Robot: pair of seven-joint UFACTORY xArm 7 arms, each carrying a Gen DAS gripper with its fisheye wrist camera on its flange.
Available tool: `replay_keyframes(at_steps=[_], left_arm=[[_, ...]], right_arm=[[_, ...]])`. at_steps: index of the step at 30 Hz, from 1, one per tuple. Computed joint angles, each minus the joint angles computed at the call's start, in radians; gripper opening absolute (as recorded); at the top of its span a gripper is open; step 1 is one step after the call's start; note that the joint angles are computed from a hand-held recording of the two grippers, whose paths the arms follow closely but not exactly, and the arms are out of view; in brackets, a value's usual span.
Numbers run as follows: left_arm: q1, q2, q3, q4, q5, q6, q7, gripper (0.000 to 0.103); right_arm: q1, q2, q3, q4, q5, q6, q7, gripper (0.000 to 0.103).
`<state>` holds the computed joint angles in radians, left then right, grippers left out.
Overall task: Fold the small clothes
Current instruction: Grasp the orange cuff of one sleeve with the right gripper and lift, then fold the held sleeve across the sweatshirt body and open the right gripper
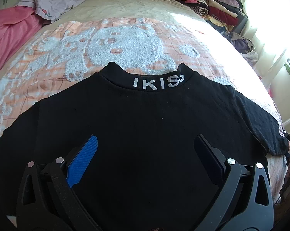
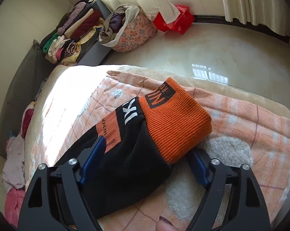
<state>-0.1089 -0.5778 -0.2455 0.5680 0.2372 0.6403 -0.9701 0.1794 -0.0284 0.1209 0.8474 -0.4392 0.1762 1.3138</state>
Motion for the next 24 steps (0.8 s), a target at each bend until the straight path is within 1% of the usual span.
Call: replay_keyframes(at_steps=[1,2,3,4,5,7,8,9,11,12,15,19,24], left_arm=[[-0.001,-0.002,0.0,0.0,-0.001,0.002,0.0,0.094],[-0.005,-0.006,0.002,-0.003,-0.003,0.0,0.003,0.094],[-0.007,-0.01,0.004,-0.005,-0.004,-0.002,0.006,0.094],[-0.007,-0.014,0.005,-0.007,-0.007,-0.001,0.007,0.094],[-0.009,-0.023,0.005,-0.012,-0.01,0.0,0.006,0.094],[-0.013,-0.036,0.011,-0.02,-0.02,-0.005,0.011,0.094],[-0.016,-0.046,0.016,-0.025,-0.028,-0.006,0.015,0.094],[-0.015,-0.052,0.016,-0.026,-0.031,-0.006,0.017,0.094],[-0.012,-0.068,0.014,-0.031,-0.033,-0.006,0.02,0.094],[-0.012,-0.081,0.015,-0.036,-0.035,-0.011,0.023,0.094],[-0.01,-0.114,0.014,-0.045,-0.041,-0.013,0.033,0.094],[-0.006,-0.156,0.007,-0.049,-0.044,0.006,0.043,0.094],[0.001,-0.202,0.006,-0.053,-0.055,0.028,0.055,0.094]], right_arm=[[-0.001,0.004,-0.003,-0.005,0.008,-0.023,-0.014,0.043],[0.003,0.008,-0.007,-0.014,0.051,-0.054,-0.059,0.03],[0.01,0.009,-0.009,-0.023,0.118,-0.081,-0.128,0.026],[0.015,0.005,-0.008,-0.032,0.148,-0.101,-0.162,0.022],[0.013,0.003,-0.006,-0.033,0.138,-0.114,-0.164,0.02],[-0.009,-0.019,0.011,-0.044,0.032,-0.146,-0.103,0.02],[-0.017,-0.03,0.021,-0.048,0.01,-0.164,-0.095,0.019],[-0.012,-0.04,0.025,-0.054,0.028,-0.182,-0.12,0.019],[0.024,-0.057,0.019,-0.056,0.117,-0.195,-0.217,0.019],[0.035,-0.066,0.024,-0.053,0.144,-0.193,-0.251,0.019],[0.032,-0.087,0.066,-0.032,0.171,-0.183,-0.302,0.019],[0.09,-0.095,0.072,0.011,0.269,-0.167,-0.409,0.018],[0.133,-0.084,0.099,0.078,0.322,-0.15,-0.48,0.018]])
